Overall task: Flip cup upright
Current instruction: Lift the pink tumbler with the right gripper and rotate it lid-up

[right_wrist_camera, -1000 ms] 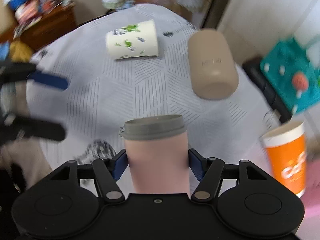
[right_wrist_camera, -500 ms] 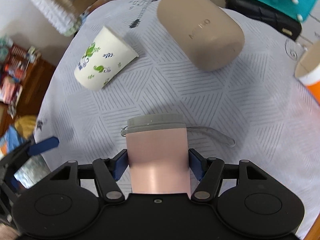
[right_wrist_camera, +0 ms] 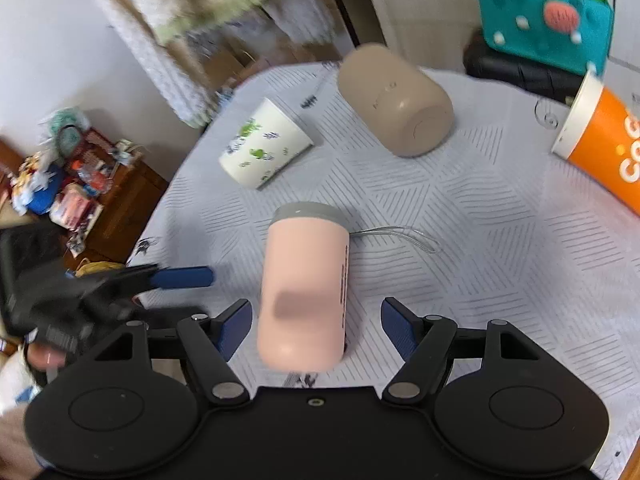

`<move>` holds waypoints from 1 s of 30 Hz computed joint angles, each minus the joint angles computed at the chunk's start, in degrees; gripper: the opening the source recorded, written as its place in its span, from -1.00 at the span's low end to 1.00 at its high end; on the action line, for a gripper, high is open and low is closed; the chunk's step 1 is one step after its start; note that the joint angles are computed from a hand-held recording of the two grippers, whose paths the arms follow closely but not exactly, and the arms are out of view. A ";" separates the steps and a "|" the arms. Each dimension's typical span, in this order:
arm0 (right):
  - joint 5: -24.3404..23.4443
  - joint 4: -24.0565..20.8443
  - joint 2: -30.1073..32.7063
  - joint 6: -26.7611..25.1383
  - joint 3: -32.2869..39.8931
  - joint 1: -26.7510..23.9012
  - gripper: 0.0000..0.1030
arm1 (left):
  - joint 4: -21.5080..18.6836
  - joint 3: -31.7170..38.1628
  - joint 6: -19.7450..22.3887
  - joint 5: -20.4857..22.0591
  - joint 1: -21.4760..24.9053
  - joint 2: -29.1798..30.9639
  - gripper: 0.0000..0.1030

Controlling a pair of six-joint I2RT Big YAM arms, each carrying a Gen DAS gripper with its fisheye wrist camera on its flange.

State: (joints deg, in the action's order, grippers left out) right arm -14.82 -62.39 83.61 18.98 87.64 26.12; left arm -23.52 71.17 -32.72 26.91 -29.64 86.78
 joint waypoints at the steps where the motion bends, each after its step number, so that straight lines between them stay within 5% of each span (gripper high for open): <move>1: -0.25 0.78 -1.17 -1.24 -1.15 -0.16 0.48 | -0.18 0.63 -0.69 0.12 -0.20 0.67 0.89; 8: 0.74 -0.27 -1.01 -13.04 -1.84 2.49 0.47 | 0.05 2.91 -2.14 -4.33 -1.58 3.43 0.57; 12: 3.79 -1.84 1.87 -15.17 1.24 3.85 0.47 | 1.09 2.83 -4.46 -1.46 -0.77 4.25 0.30; 19: 4.45 -4.47 7.92 -14.27 7.04 3.88 0.56 | 4.33 2.08 -7.58 1.86 -0.15 4.75 0.09; 24: 6.33 -4.78 9.23 -12.61 7.62 4.00 0.46 | 4.86 2.45 -9.86 4.35 0.28 5.74 0.13; 30: 7.54 -1.90 7.68 -10.91 5.04 4.25 0.40 | 5.01 3.41 -10.70 1.98 -1.28 6.67 0.20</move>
